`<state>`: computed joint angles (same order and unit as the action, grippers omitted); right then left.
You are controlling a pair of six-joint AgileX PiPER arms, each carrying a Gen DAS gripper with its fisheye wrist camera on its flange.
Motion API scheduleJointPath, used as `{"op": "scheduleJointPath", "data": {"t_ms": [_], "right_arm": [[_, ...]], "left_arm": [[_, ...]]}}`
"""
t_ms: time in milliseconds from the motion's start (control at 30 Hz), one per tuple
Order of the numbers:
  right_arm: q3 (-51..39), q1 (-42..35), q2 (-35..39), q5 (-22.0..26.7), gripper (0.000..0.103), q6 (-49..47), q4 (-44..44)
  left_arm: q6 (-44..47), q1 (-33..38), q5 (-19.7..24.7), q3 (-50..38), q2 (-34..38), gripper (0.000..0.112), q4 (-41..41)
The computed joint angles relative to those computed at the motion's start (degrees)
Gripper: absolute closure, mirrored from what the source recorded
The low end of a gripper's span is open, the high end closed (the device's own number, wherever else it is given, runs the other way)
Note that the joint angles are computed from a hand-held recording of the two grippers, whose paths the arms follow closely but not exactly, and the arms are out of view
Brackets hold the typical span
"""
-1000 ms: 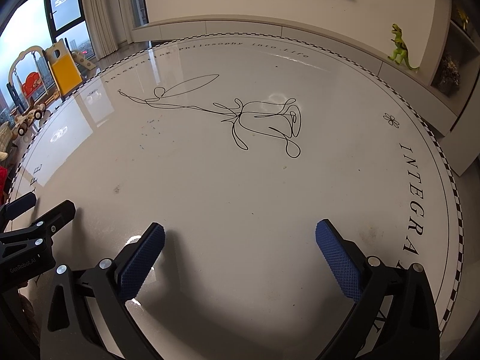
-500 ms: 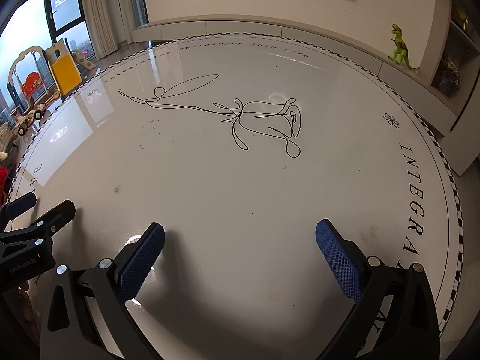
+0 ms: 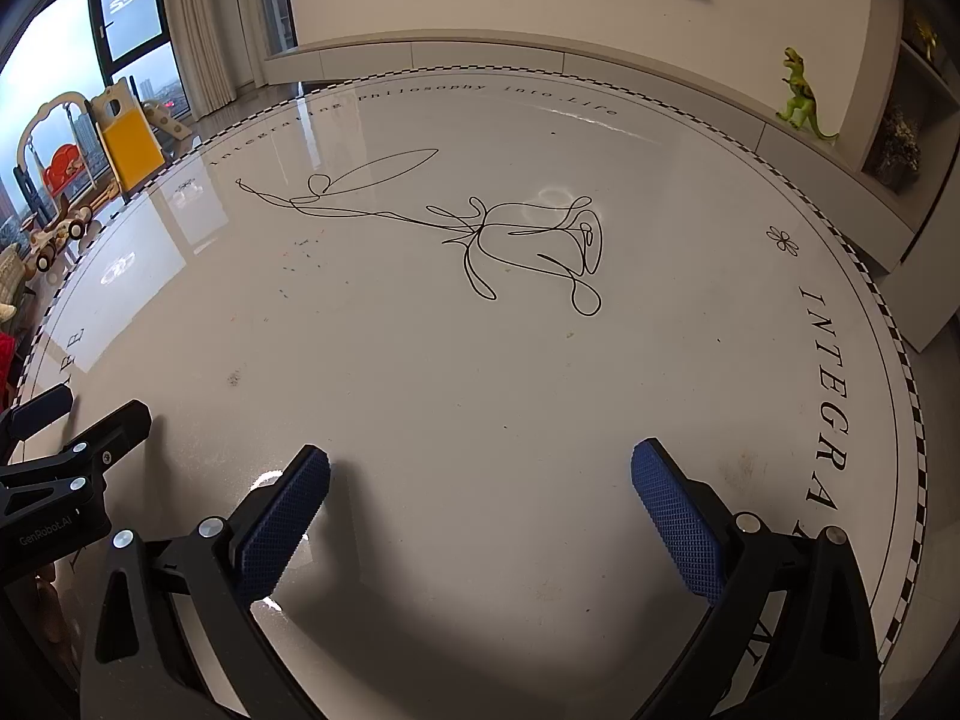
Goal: Collect trash
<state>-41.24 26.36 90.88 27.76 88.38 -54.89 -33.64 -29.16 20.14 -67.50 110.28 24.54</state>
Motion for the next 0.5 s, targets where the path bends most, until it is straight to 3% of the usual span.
{"op": "scheduleJointPath", "data": {"t_ms": [500], "right_arm": [[-0.06,0.11,0.11,0.04,0.003,0.19,-0.10]], "left_arm": [[0.44,0.10,0.03,-0.18,0.08,0.015,-0.34]]}}
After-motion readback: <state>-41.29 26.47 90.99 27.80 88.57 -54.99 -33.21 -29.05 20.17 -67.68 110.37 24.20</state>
